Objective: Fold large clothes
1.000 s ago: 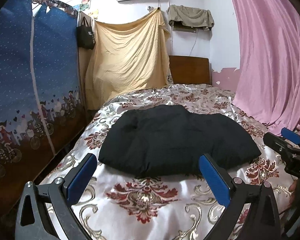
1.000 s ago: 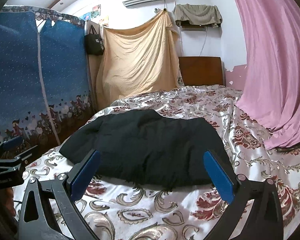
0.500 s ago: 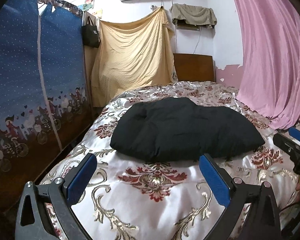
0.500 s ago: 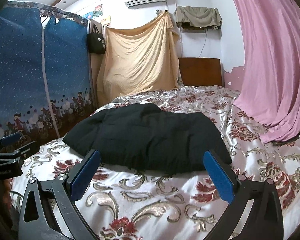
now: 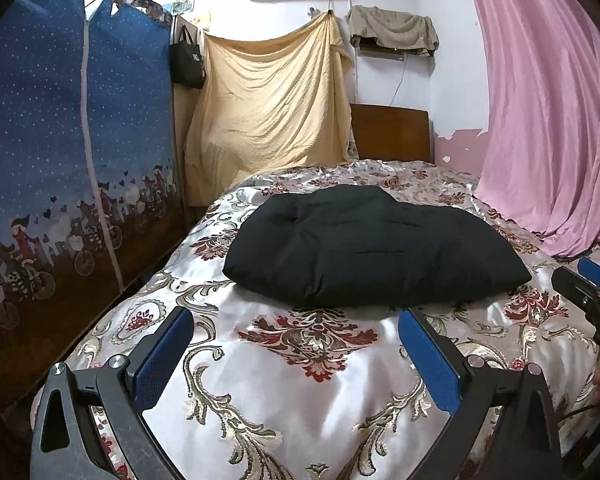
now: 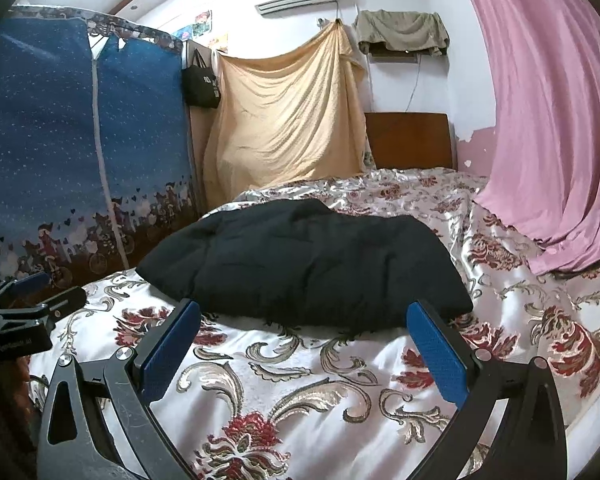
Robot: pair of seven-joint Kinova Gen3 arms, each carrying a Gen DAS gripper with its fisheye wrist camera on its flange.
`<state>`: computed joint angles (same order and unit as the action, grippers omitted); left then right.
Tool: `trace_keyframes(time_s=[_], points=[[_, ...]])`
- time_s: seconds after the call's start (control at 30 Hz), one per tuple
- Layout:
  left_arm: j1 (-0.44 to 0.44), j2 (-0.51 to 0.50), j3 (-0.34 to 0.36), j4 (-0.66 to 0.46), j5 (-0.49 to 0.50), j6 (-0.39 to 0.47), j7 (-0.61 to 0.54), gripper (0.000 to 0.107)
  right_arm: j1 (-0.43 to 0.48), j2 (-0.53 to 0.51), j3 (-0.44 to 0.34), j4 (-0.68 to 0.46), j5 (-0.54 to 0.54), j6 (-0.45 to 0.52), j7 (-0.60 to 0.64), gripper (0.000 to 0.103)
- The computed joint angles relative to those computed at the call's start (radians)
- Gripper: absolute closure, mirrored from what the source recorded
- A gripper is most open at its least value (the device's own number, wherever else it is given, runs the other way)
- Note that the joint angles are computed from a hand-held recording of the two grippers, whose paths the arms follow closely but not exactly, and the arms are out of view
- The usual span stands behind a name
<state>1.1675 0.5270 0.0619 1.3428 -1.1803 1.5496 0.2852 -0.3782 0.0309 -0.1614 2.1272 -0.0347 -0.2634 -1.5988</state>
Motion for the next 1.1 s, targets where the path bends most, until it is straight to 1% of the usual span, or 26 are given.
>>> trace_keyframes(time_s=[0.1,0.3,0.37,0.43,0.57,0.73,0.8,1.0,1.1], points=[[0.001,0.004,0.000,0.000,-0.003,0.003,-0.004,0.004,0.008,0.005,-0.001,-0.002,0.031,-0.001,-0.036,0.002],[-0.002,0.003,0.002,0.003,0.004,-0.008,-0.005,0.004,0.005,0.011,-0.001,-0.007,0.034,0.012,-0.035,0.002],[-0.002,0.003,0.002,0.005,0.004,-0.010,-0.008,0.004,0.010,0.015,-0.004,-0.009,0.057,0.013,-0.055,0.002],[-0.001,0.005,0.001,0.002,0.003,-0.008,-0.012,0.004,0.002,0.015,-0.001,-0.007,0.038,0.014,-0.037,0.002],[0.000,0.005,-0.001,0.003,0.002,-0.010,-0.007,0.004,0.003,0.015,-0.002,-0.008,0.042,0.016,-0.047,0.002],[0.000,0.005,-0.001,0.004,0.004,-0.011,-0.008,0.004,-0.009,0.019,0.003,-0.004,-0.001,0.011,-0.015,0.002],[0.001,0.005,-0.001,0.004,0.003,-0.011,-0.007,0.004,-0.004,0.020,0.000,-0.005,0.013,0.012,-0.027,0.002],[0.000,0.005,-0.001,0.004,0.003,-0.011,-0.009,0.004,-0.007,0.019,0.002,-0.003,0.002,0.009,-0.017,0.002],[0.000,0.006,-0.001,0.003,0.004,-0.010,-0.009,0.004,-0.003,0.019,0.000,-0.005,0.013,0.013,-0.029,0.002]])
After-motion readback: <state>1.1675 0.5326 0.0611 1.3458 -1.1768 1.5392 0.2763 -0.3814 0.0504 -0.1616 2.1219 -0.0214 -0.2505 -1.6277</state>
